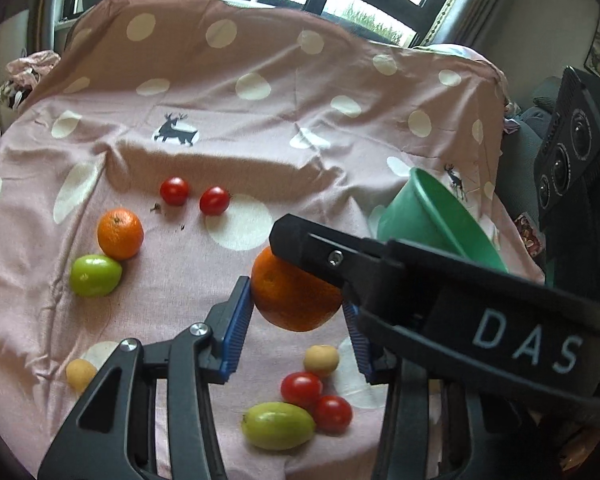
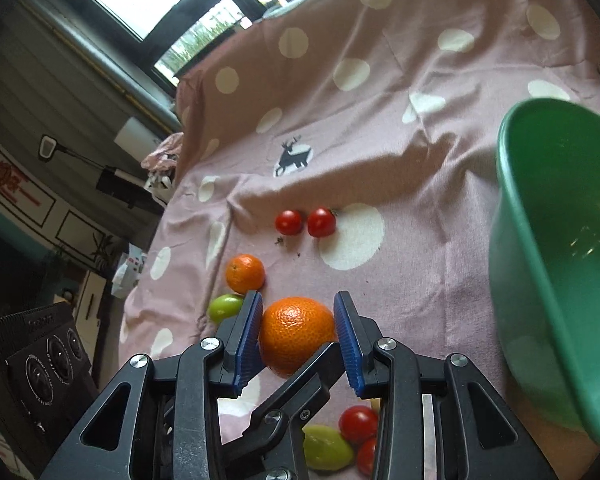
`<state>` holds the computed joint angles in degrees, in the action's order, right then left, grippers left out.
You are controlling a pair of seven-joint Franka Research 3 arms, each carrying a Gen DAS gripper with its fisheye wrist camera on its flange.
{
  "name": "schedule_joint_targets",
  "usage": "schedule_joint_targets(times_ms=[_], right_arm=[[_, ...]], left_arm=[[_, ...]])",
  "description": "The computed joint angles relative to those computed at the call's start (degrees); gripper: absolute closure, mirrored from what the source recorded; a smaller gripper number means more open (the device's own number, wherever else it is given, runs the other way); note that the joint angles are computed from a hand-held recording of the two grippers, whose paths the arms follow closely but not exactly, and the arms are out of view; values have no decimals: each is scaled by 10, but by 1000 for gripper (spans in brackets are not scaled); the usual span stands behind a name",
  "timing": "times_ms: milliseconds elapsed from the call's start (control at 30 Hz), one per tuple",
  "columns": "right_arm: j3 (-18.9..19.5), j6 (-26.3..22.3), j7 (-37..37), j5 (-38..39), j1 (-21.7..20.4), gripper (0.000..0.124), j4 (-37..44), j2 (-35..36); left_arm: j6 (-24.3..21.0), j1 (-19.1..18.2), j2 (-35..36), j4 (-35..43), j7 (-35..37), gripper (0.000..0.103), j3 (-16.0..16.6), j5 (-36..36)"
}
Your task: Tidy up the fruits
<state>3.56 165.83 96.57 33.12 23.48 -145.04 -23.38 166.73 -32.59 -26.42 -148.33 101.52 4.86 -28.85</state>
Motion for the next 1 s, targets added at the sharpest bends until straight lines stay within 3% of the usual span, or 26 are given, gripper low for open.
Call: schedule_joint_targets(times_ms=[100, 200, 300, 533, 733, 1000], right_arm=[[5, 22, 3, -7, -6, 85, -20, -40], [8, 43, 13, -16, -17, 85, -42, -77], [26, 53, 49, -40, -54, 85, -66, -116], [4, 52, 99, -55, -94, 85, -116, -180], [-30, 36, 115, -51, -108, 85, -149, -216], [-26, -2, 141, -65, -149, 85, -159, -227]], left_arm=[[9, 7, -13, 4, -12, 58, -25, 25], [15, -21, -12, 19, -6, 58, -19, 32], [15, -42, 3, 40, 1, 58, -22, 38], [-9, -77, 64, 99, 45, 58, -37, 9], [-49, -61, 113, 147, 81, 58, -74, -35], [-79, -8, 145, 174, 88, 58, -133, -53]])
